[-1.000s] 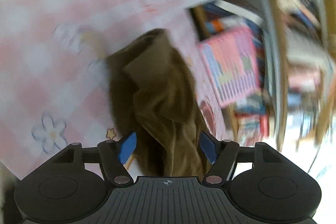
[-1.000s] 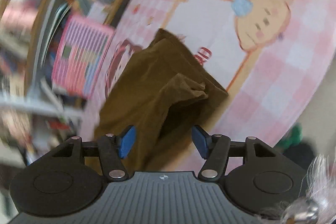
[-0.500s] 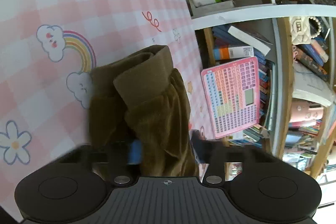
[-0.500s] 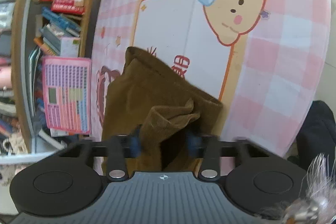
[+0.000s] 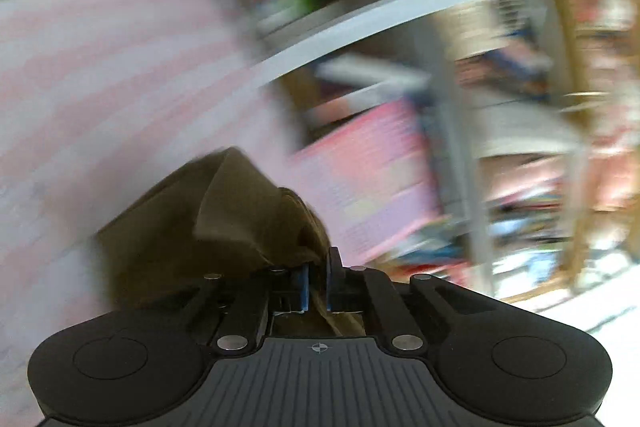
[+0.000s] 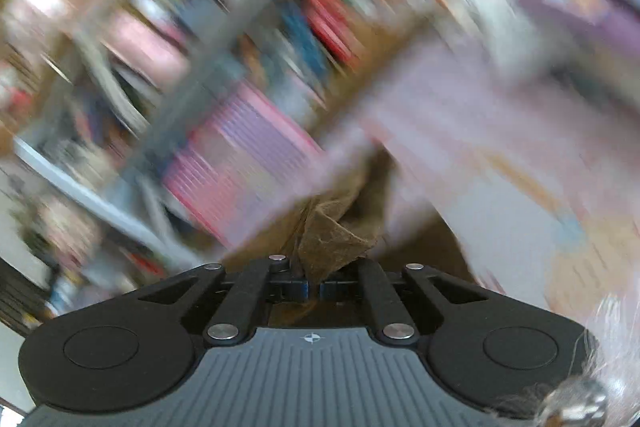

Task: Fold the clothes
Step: 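Grasp the folded garment's edge with both grippers and lift it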

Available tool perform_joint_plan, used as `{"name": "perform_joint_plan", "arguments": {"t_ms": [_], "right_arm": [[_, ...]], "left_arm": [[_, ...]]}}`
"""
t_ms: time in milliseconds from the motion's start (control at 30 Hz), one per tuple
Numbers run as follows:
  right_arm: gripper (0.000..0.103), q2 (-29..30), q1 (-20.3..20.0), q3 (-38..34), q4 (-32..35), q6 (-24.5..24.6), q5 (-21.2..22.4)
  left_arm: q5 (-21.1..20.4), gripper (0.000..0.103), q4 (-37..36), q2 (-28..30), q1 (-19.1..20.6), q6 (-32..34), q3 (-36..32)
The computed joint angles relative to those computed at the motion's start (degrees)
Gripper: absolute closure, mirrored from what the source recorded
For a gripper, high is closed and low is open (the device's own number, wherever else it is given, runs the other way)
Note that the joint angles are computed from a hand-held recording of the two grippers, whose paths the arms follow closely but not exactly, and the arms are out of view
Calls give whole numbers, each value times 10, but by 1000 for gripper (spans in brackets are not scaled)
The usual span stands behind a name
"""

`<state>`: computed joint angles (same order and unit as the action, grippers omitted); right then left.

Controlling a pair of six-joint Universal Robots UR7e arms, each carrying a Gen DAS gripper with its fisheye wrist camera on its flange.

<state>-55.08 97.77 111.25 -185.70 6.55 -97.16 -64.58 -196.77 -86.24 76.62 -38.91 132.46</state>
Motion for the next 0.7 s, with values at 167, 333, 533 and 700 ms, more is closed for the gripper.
{"name": "perform_joint_plan", "arguments": {"t_ms": [167, 333, 533, 700], "right_arm": [[98, 43, -22, 10, 59, 59, -95], [99, 44, -2, -7, 11, 18, -78], [99, 35, 13, 1, -44, -45, -61], [99, 51, -9, 2, 22, 20, -119]], "left_arm": [[9, 96, 1, 24, 26, -60, 14], [21, 97, -15, 8, -15, -10, 0], [54, 97, 2, -2, -23, -5, 9], [48, 96, 27, 17, 5, -38, 22]]}}
